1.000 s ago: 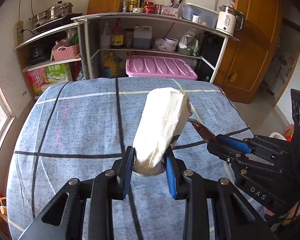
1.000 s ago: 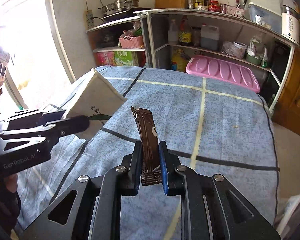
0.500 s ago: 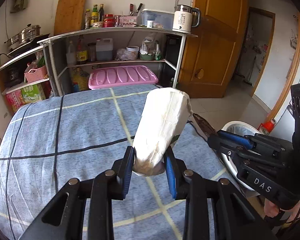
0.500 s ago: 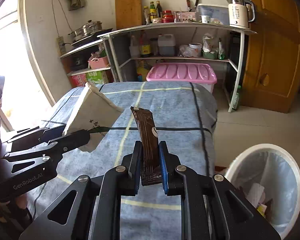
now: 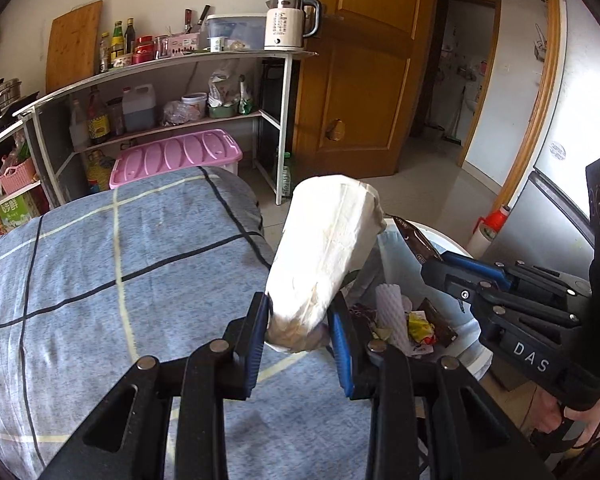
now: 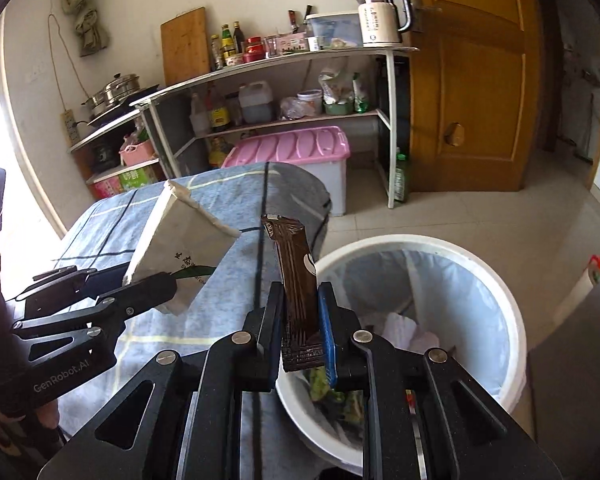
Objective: Collect trash
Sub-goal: 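Lift the cloth bag and brown wrapper and carry both over the bin, then open both grippers to drop the cloth bag and wrapper into the bin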
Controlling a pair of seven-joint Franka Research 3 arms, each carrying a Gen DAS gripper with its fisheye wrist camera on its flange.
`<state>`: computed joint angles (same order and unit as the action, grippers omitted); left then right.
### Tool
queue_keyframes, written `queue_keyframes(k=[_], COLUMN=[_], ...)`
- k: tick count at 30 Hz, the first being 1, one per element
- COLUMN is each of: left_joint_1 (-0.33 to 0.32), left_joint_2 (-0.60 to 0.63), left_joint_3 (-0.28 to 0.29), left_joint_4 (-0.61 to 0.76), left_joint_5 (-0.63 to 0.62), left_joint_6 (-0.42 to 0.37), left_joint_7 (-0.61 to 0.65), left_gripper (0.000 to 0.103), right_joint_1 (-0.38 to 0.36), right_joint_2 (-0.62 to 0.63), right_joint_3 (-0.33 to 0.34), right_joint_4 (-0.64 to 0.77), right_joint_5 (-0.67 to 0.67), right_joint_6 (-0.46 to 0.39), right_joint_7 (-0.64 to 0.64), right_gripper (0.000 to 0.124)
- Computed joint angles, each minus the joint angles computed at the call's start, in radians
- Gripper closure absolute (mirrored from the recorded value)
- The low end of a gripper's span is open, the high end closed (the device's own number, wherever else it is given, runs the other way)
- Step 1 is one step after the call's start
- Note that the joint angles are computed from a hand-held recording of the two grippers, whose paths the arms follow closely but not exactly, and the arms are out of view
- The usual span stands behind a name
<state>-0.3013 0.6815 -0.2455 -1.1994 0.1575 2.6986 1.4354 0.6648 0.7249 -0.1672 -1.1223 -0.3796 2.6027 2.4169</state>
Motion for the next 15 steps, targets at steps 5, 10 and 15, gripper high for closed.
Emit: queue_keyframes(k=[5,10,15], left_joint_1=[-0.054,-0.122,-0.180], left_joint_2=[0.079,0.194,0.311], left_joint_3=[-0.017,-0.007,0.024], left_joint_4=[0.107,0.291,0.495], left_joint_5=[-0.004,-0.007,-0.015], left_joint_6=[-0.065,-0.178,-0.292], left_joint_7=[0.018,0.035,0.033], left_gripper=[0.070,0.070,0.070], right_joint_1=[0.000,-0.029,-0.062], right_joint_2=[-0.060,-0.102,-0.106], right_joint_3=[-0.024,-0.011,0.008], right_joint_4=[-0.107,-0.189,-0.211], right_joint_5=[-0.030,-0.057,-0.055], right_joint_6=[-0.047,-0.071,-0.104], right_joint_7=[0.057,0.092,0.102], right_gripper=[0.106,0.106,0.106])
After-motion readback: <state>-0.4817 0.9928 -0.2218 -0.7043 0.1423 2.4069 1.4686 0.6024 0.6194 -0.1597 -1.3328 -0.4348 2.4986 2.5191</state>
